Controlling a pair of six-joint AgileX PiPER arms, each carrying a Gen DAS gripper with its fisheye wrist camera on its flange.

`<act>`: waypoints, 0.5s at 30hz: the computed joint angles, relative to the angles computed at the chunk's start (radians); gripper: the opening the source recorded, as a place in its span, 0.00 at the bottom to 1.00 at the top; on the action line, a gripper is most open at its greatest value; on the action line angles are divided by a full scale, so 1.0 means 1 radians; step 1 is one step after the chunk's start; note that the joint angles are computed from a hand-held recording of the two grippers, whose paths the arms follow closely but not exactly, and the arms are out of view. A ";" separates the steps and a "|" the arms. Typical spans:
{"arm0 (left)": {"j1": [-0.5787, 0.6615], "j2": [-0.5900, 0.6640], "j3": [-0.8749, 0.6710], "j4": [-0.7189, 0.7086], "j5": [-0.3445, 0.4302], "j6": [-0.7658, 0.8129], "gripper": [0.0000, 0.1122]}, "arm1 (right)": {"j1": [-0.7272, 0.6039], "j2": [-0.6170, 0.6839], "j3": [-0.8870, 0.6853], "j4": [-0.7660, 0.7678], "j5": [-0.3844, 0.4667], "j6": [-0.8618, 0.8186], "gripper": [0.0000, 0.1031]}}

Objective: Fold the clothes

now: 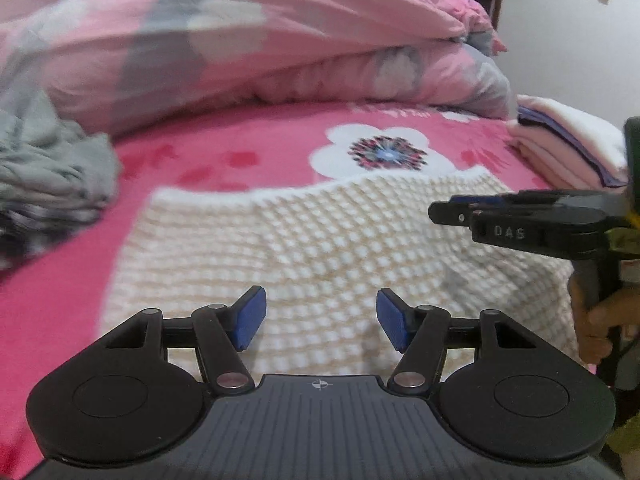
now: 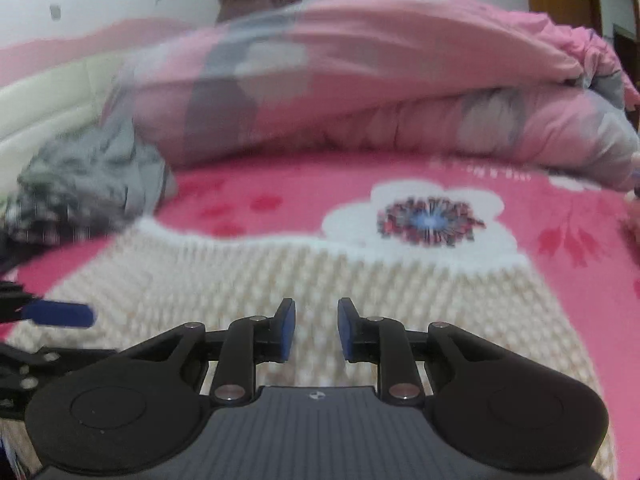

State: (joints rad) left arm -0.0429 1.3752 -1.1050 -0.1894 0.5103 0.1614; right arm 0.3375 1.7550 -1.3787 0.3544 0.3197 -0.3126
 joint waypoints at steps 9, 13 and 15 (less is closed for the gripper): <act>0.057 -0.046 -0.022 0.042 0.095 -0.022 0.55 | -0.021 0.022 -0.046 0.047 0.079 0.003 0.28; 0.046 -0.040 0.024 -0.033 0.079 0.018 0.55 | -0.020 -0.089 0.097 0.149 0.021 -0.133 0.29; 0.032 -0.024 0.038 -0.065 0.064 0.030 0.55 | -0.019 -0.042 0.117 0.203 0.011 -0.209 0.31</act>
